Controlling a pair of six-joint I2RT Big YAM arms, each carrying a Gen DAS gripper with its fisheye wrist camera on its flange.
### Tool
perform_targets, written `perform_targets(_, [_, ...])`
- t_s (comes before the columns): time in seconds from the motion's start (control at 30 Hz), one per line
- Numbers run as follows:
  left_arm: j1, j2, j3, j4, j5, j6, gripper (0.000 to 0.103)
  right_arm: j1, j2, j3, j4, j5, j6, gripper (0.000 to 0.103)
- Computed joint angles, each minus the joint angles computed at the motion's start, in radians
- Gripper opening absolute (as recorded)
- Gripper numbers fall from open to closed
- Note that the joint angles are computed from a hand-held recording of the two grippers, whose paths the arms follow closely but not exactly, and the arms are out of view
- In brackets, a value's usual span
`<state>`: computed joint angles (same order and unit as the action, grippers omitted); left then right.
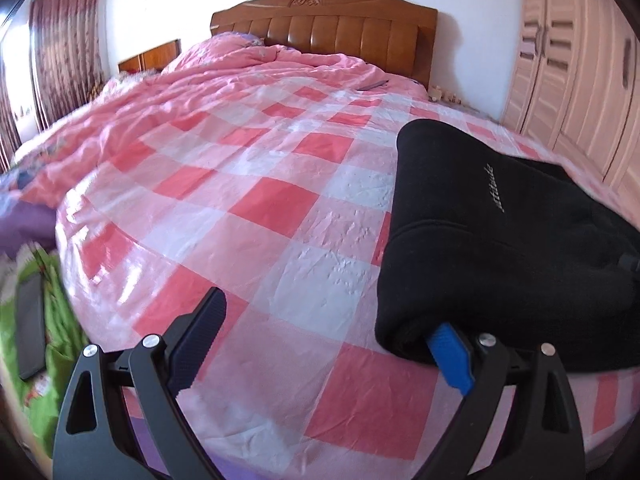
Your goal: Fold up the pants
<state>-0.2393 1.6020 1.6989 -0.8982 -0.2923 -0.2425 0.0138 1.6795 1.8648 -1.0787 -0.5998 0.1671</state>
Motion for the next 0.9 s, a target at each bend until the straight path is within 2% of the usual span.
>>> perform_targets(0.07, [-0.015,-0.012,0.003,-0.025,-0.051,0.058,0.095,-0.008,-0.010,-0.006,-0.005,-0.005,-0.013,0.073])
perform_targets(0.17, [-0.035,-0.052,-0.012,-0.041,-0.123,0.104,0.095,-0.020,-0.061,-0.046,0.038,0.063,-0.028,0.076])
perform_targets(0.2, [-0.046,-0.082,-0.029,-0.020,-0.170,0.107,0.095,-0.022,-0.069,-0.048,0.047,0.070,-0.036,0.076])
perform_targets(0.23, [-0.051,-0.108,-0.037,0.005,-0.185,0.102,0.095,-0.023,-0.078,-0.047,0.059,0.072,-0.045,0.076])
perform_targets(0.33, [-0.053,-0.131,-0.003,0.065,-0.145,0.060,0.099,-0.012,-0.091,-0.036,0.093,0.026,-0.072,0.076])
perform_targets(0.4, [-0.059,-0.089,0.078,0.074,-0.037,0.053,0.101,0.020,-0.086,-0.017,0.092,0.019,-0.116,0.076])
perform_targets(0.43, [-0.067,-0.042,0.143,0.046,0.006,0.065,0.101,0.040,-0.079,-0.005,0.077,0.020,-0.136,0.076])
perform_targets(0.47, [-0.080,0.008,0.206,0.015,0.015,0.085,0.101,0.051,-0.076,-0.002,0.064,0.019,-0.149,0.076])
perform_targets(0.57, [-0.115,0.153,0.365,-0.059,0.018,0.150,0.101,0.090,-0.048,0.015,0.006,0.030,-0.193,0.076])
perform_targets(0.63, [-0.122,0.223,0.427,-0.107,0.011,0.162,0.101,0.096,-0.032,0.015,-0.034,0.039,-0.221,0.076])
perform_targets(0.67, [-0.120,0.254,0.451,-0.136,0.003,0.158,0.101,0.096,-0.027,0.009,-0.035,0.045,-0.226,0.076])
perform_targets(0.7, [-0.117,0.310,0.505,-0.206,-0.030,0.143,0.101,0.087,-0.030,-0.011,-0.012,0.022,-0.225,0.077])
perform_targets(0.77, [-0.099,0.353,0.525,-0.262,-0.049,0.128,0.102,0.075,-0.023,-0.006,-0.018,-0.024,-0.217,0.077])
perform_targets(0.8, [-0.078,0.342,0.501,-0.243,0.022,0.089,0.102,0.073,-0.025,-0.007,-0.025,-0.036,-0.213,0.077])
perform_targets(0.83, [-0.068,0.339,0.504,-0.262,0.038,0.062,0.102,0.072,-0.022,-0.002,-0.033,-0.040,-0.215,0.077])
perform_targets(0.87, [-0.070,0.349,0.544,-0.298,0.011,0.045,0.100,0.073,-0.022,-0.002,-0.030,-0.038,-0.216,0.077])
perform_targets(0.9, [-0.072,0.339,0.548,-0.284,-0.010,0.057,0.100,0.075,-0.025,-0.006,-0.023,-0.036,-0.209,0.078])
